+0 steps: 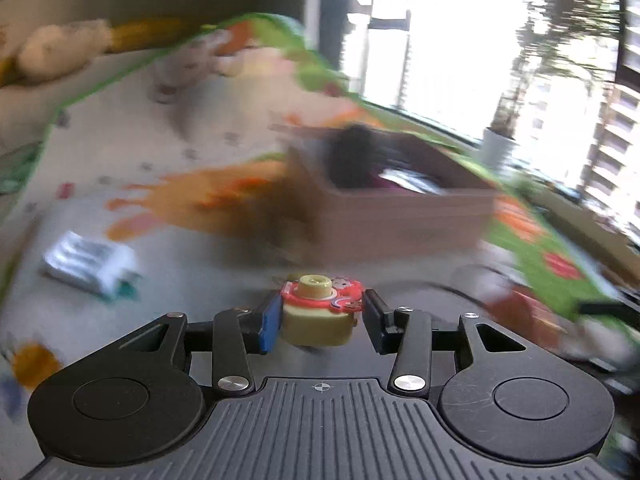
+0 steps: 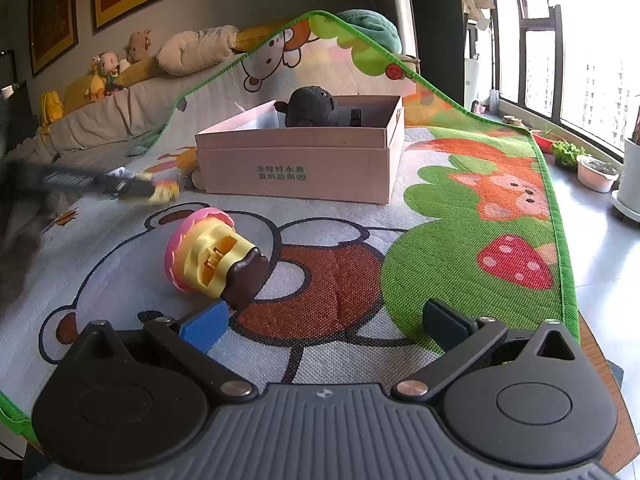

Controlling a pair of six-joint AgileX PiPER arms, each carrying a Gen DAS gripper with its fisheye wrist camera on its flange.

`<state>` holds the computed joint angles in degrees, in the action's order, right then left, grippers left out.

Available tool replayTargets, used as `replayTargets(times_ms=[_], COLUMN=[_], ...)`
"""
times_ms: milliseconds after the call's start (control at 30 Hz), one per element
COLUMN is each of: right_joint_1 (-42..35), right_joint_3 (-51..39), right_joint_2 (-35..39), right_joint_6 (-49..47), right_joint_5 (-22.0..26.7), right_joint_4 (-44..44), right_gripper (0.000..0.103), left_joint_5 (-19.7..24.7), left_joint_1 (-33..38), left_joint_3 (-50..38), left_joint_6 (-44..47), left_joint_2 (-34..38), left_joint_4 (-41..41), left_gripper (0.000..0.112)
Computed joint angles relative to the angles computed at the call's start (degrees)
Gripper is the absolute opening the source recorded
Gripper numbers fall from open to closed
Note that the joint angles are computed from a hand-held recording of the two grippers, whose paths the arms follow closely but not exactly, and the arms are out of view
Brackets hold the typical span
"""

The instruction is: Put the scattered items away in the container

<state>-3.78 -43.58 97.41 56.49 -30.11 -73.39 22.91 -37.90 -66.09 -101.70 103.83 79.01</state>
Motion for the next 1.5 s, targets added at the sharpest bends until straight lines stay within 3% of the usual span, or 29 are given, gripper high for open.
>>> replayTargets(times_ms=[167, 300, 400, 467, 533, 633, 667, 733, 833, 933, 1000, 1067, 1200, 1333, 1500], right_joint_1=[0.2, 0.7, 1.3, 1.6, 1.6, 2.5, 3.0, 2.6, 0.9, -1.5, -0.6, 1.2, 6.9, 7.6, 2.0], right_joint_3=[0.0, 0.0, 0.1, -0.4, -0.9, -1.8, -1.6, -1.8, -3.7, -2.6, -2.8, -5.1, -10.0, -10.5, -7.9], right_joint_2=[-0.1, -0.4, -0.6, -0.5, -0.5, -0.7, -0.8, -0.8, -1.0, -3.8, -5.5, -5.2, -2.1, -1.4, -2.3], right_joint_6=[-0.1, -0.4, -0.6, 0.4, 2.3, 5.1, 3.8, 4.0, 12.8, 12.6, 12.5, 15.5, 18.7, 17.3, 19.6], right_joint_5=[0.4, 1.3, 2.4, 3.0, 3.3, 5.2, 5.9, 5.2, 2.6, -3.7, -5.0, -5.4, 0.8, 5.4, 5.2], right_joint_4=[0.0, 0.2, 0.3, -0.7, -2.7, -6.2, -5.8, -7.1, -16.4, -13.5, -11.2, -11.6, -11.9, -12.1, -16.6], right_gripper=[0.103, 0.103, 0.103, 0.103, 0.103, 0.103, 0.103, 0.103, 0.103, 0.103, 0.097, 0.08, 0.065, 0.064, 0.065], left_joint_5=[-1.1, 9.8, 17.6, 22.2, 20.4, 8.0, 6.9, 9.9, 15.9, 18.6, 18.1, 18.9, 19.2, 19.0, 19.1], left_joint_1=[-5.3, -8.4, -8.9, -8.9, -7.4, -4.5, -4.8, -6.9, -9.6, -10.6, -10.4, -10.9, -11.2, -11.2, -11.2], left_joint_3=[3.2, 1.0, -0.3, -1.7, -1.7, 1.5, 1.9, 0.6, -3.1, -5.2, -4.6, -4.7, -4.5, -4.3, -4.2], left_joint_6=[3.3, 12.3, 12.0, 11.5, 10.2, 5.0, 2.0, 0.4, 3.5, 6.8, 4.9, 4.8, 4.3, 4.0, 4.2], left_joint_2=[-1.8, 0.8, 2.4, 3.6, 2.9, -0.1, -0.1, 1.2, 4.0, 5.6, 5.5, 5.6, 5.5, 5.4, 5.3], left_joint_4=[-4.0, -10.8, -10.4, -10.8, -12.4, -14.6, -13.1, -12.4, -14.9, -16.5, -15.5, -15.5, -15.3, -15.0, -15.2], left_gripper=[0.052, 0.068, 0.083, 0.087, 0.097, 0.101, 0.103, 0.103, 0.103, 0.103, 0.103, 0.103, 0.103, 0.103, 0.103])
